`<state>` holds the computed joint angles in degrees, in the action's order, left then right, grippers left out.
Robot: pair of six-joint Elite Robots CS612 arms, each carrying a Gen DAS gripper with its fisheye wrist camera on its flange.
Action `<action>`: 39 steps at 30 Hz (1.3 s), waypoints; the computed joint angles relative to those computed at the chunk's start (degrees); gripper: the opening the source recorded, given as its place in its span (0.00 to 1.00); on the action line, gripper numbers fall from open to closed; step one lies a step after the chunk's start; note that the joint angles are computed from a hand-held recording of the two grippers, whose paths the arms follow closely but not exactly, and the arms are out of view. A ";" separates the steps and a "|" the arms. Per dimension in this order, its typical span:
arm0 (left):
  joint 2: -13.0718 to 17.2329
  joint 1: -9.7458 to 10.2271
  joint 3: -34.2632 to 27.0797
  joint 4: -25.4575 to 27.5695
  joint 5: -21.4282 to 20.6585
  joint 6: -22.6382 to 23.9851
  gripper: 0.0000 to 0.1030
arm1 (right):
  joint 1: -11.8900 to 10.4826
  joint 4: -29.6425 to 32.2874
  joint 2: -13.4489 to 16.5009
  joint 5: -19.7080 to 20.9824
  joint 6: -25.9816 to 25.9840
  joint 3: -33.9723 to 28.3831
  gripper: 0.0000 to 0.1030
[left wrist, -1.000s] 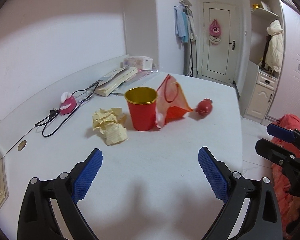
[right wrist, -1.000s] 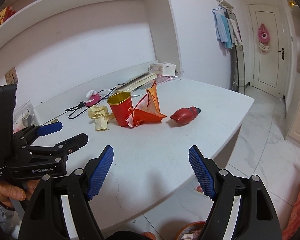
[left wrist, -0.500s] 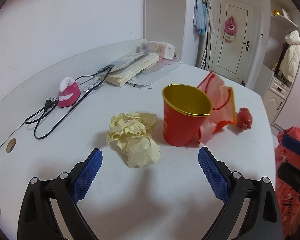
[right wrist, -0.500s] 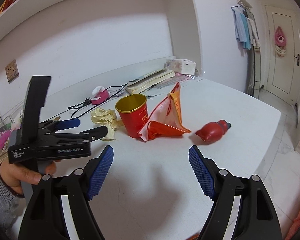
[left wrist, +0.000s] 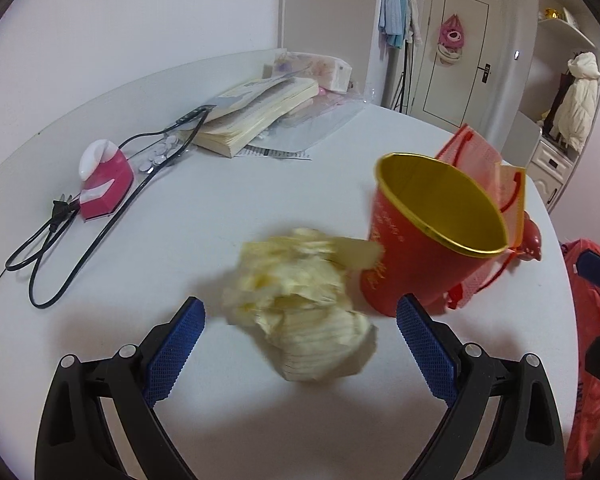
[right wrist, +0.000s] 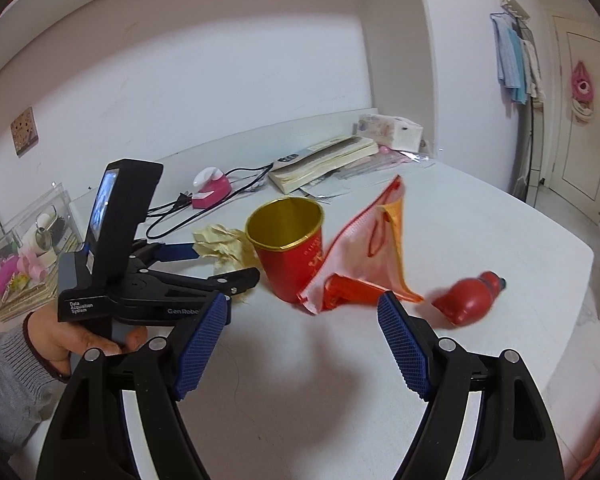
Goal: Collect trash
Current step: 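Grasp the crumpled yellow paper with the left tool while the right tool grasps the red cup rim, then carry the yellow paper and red cup with both tools over the orange bin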
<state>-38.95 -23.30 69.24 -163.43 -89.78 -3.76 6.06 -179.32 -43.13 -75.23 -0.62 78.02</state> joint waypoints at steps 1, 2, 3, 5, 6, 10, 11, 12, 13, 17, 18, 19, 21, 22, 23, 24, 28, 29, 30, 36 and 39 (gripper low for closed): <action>0.11 0.33 -0.33 0.75 -0.89 -0.16 0.78 | 0.15 0.53 0.28 -0.14 -0.28 -0.62 0.75; 0.22 0.56 -0.61 1.34 -1.70 -0.18 0.73 | 0.31 1.52 0.74 -0.04 -0.62 -1.67 0.75; 0.29 0.80 -0.84 2.05 -2.43 -0.24 0.67 | 0.39 2.37 1.14 0.27 -0.77 -2.57 0.75; 0.31 1.22 -1.03 3.07 -3.45 -0.34 0.66 | 0.69 4.85 2.12 0.49 -1.03 -4.89 0.79; 0.28 1.36 -1.06 3.47 -3.44 0.08 0.62 | 0.83 5.74 2.52 0.39 -1.18 -5.86 0.82; 0.20 1.80 -1.34 4.56 -3.95 0.90 0.50 | 1.59 9.40 4.52 -0.70 -3.26 -10.77 0.84; 0.10 1.94 -1.31 4.67 -4.15 0.86 0.49 | 1.72 10.41 4.88 -1.11 -3.69 -11.64 0.84; 0.02 2.02 -1.26 4.65 -4.19 1.00 0.48 | 1.91 11.36 5.34 -1.85 -3.92 -12.75 0.84; -0.05 2.08 -1.24 4.77 -3.93 1.31 0.45 | 2.08 12.14 5.85 -2.48 -4.17 -13.87 0.85; 0.19 2.62 -1.82 5.62 -5.28 1.17 0.35 | 2.44 15.20 7.66 -4.90 -4.58 -17.56 0.87; 0.23 2.64 -1.94 5.69 -5.16 1.28 0.34 | 2.40 16.26 7.99 -4.75 -4.53 -18.28 0.87; 0.18 2.69 -1.88 5.64 -5.19 1.40 0.34 | 2.38 17.38 8.32 -4.63 -4.36 -18.97 0.87; 0.23 2.83 -1.97 5.66 -5.50 1.40 0.34 | 2.44 19.09 9.00 -5.03 -4.25 -20.18 0.87; 0.25 2.93 -1.96 5.58 -5.70 1.38 0.33 | 2.49 19.82 9.33 -5.57 -4.11 -20.74 0.87; 0.32 3.02 -2.02 5.47 -5.94 1.17 0.33 | 2.44 20.11 9.68 -5.37 -3.64 -21.19 0.87; 0.37 3.09 -2.12 5.47 -6.21 0.90 0.32 | 2.34 20.46 9.85 -4.85 -3.32 -21.38 0.87; 0.29 3.22 -1.88 4.94 -6.37 0.53 0.30 | 2.23 22.62 10.78 -3.73 -3.87 -22.81 0.55; 0.19 3.20 -1.66 4.68 -6.13 0.40 0.30 | 2.23 23.43 10.81 -3.53 -4.15 -22.96 0.53; 0.11 3.21 -1.49 4.49 -6.08 0.27 0.29 | 2.21 22.71 10.73 -3.38 -4.04 -22.62 0.51; -1.37 3.22 0.98 2.24 -6.03 -0.67 0.29 | 2.03 18.82 8.76 -0.87 -3.37 -18.73 0.45; -3.05 3.20 3.41 0.05 -6.16 -0.70 0.29 | 1.84 16.31 7.05 1.66 -2.82 -15.90 0.45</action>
<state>-42.00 -20.09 72.66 -163.39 -95.94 -4.45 7.90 -163.02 -36.08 -73.57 -3.43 62.12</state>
